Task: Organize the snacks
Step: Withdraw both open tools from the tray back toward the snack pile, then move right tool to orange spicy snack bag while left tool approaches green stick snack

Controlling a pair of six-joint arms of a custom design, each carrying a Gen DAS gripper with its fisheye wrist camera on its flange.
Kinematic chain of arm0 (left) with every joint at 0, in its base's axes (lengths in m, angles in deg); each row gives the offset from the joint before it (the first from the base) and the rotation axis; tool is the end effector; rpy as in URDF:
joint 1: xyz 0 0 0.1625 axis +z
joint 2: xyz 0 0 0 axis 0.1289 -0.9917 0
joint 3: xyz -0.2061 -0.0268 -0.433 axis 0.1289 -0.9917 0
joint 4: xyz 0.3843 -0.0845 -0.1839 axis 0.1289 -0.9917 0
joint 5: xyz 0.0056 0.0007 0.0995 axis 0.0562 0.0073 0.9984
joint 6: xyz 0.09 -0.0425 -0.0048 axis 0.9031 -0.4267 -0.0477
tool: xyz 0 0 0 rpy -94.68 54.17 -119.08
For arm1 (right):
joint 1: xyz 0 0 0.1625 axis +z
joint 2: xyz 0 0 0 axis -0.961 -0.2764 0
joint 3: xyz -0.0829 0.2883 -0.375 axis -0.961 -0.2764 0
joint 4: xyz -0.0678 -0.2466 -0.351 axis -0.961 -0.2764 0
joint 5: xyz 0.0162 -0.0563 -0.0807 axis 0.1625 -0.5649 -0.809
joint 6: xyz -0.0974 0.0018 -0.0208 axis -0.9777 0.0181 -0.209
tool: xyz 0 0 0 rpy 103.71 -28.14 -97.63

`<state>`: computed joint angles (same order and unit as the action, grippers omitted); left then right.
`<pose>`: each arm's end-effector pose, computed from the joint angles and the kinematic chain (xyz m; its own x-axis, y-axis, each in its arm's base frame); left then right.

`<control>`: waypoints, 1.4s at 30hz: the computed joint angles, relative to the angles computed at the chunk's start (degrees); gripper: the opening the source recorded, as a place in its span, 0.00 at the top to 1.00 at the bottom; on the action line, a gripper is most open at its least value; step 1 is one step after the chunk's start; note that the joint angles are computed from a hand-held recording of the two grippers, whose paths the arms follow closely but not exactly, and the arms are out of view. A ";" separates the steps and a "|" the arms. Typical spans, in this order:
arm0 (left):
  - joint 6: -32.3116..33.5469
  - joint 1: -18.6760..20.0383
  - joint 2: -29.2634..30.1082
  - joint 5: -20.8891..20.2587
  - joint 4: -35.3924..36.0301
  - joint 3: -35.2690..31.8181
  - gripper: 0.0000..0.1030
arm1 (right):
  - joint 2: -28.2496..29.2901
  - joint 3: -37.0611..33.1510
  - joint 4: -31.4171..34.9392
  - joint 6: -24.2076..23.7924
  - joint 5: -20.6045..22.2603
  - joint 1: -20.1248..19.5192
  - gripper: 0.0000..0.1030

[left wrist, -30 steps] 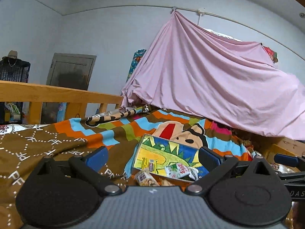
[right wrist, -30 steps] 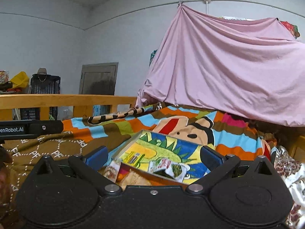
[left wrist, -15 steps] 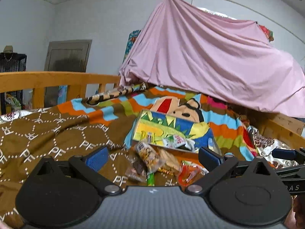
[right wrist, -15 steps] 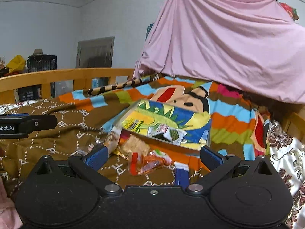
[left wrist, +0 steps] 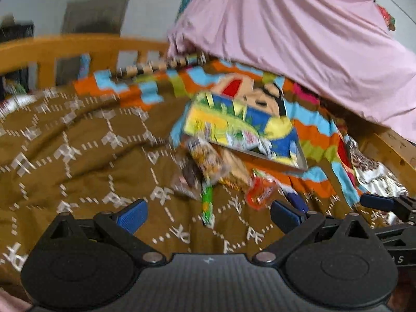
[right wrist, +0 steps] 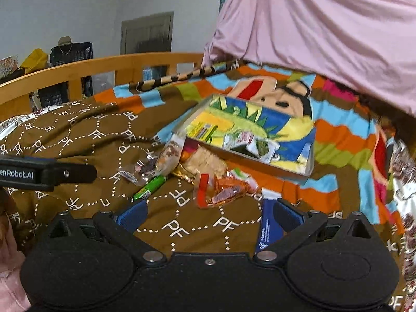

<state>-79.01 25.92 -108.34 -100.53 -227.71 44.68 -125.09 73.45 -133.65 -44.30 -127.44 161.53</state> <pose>-0.2754 -0.4277 0.0622 -0.8765 0.1776 -0.4475 0.4532 0.6181 -0.6424 0.0875 -0.4112 0.2716 -0.6297 -0.2037 0.7496 -0.7076 0.5485 -0.4454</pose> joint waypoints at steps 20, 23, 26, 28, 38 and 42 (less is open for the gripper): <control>18.47 11.71 1.13 -20.30 13.19 -10.99 0.01 | 5.93 -16.15 19.47 1.43 -0.22 -4.10 0.01; 22.74 12.41 2.51 -22.41 11.67 -12.19 0.01 | 6.97 -18.16 21.78 3.23 -0.21 -4.61 0.01; 22.74 13.86 3.48 -24.69 13.16 -14.14 0.01 | 7.95 -19.90 24.20 4.77 0.21 -4.89 0.01; 20.68 14.99 3.76 -26.35 14.36 -15.15 0.04 | 8.45 -21.22 26.41 6.46 0.68 -5.15 0.01; 18.09 17.16 5.41 -26.83 16.89 -18.44 0.13 | 11.14 -25.87 32.54 14.89 0.25 -5.74 0.01; 14.95 18.11 5.68 -26.15 18.61 -19.58 0.19 | 12.21 -27.08 33.32 16.04 0.21 -5.88 0.01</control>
